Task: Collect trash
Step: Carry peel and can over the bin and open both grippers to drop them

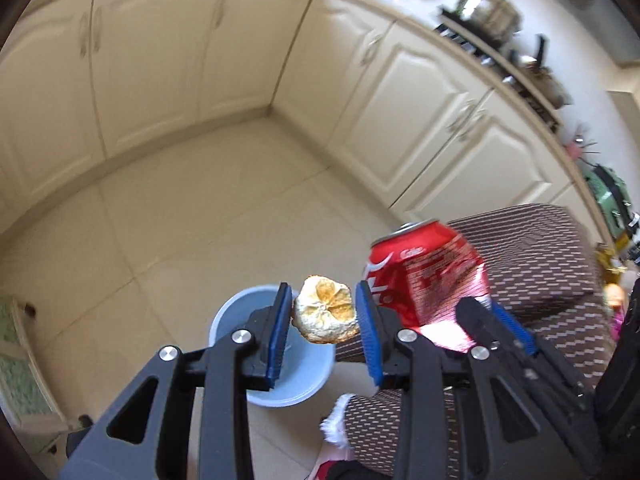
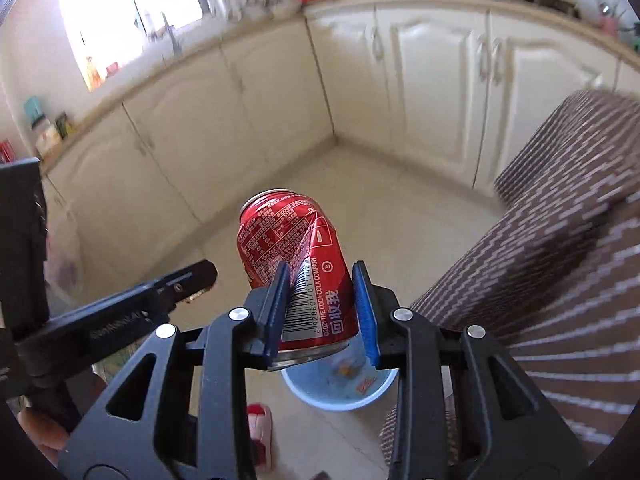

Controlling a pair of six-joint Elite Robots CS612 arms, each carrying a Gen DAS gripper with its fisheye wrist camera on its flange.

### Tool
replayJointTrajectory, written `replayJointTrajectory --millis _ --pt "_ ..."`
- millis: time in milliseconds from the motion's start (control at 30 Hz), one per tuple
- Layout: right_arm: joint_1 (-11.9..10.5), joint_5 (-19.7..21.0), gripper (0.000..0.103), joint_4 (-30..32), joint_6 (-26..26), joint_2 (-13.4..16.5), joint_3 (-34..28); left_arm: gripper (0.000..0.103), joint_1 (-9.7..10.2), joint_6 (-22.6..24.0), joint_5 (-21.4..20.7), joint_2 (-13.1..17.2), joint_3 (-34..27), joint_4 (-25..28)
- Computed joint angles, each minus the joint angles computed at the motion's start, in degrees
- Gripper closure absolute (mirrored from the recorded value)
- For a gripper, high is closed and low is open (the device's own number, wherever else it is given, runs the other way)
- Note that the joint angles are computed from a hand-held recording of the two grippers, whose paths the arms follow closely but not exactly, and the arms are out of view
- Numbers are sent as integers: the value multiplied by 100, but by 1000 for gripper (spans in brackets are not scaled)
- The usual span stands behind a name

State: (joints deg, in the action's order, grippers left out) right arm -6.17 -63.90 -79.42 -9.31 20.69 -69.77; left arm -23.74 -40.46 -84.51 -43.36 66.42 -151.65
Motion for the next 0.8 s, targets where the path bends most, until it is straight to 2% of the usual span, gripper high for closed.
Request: replayJointTrajectory --millis 167,267,333,433,667,800 --pt "171 -257 71 119 -104 27 450 71 121 -89 -173 296 -251 425" --pt "191 -238 69 244 -91 7 718 71 181 -91 -290 467 -426 686" --pt "222 -323 63 267 -16 7 851 71 212 -61 -371 566 -529 823" --pt "245 -447 62 286 90 -18 1065 71 205 -17 -379 693 -707 1025" --pt "253 -814 55 239 110 18 1028 70 159 64 -432 909 -1051 1434" --pt "227 -888 54 209 198 36 945 70 154 167 -437 908 -1046 1474"
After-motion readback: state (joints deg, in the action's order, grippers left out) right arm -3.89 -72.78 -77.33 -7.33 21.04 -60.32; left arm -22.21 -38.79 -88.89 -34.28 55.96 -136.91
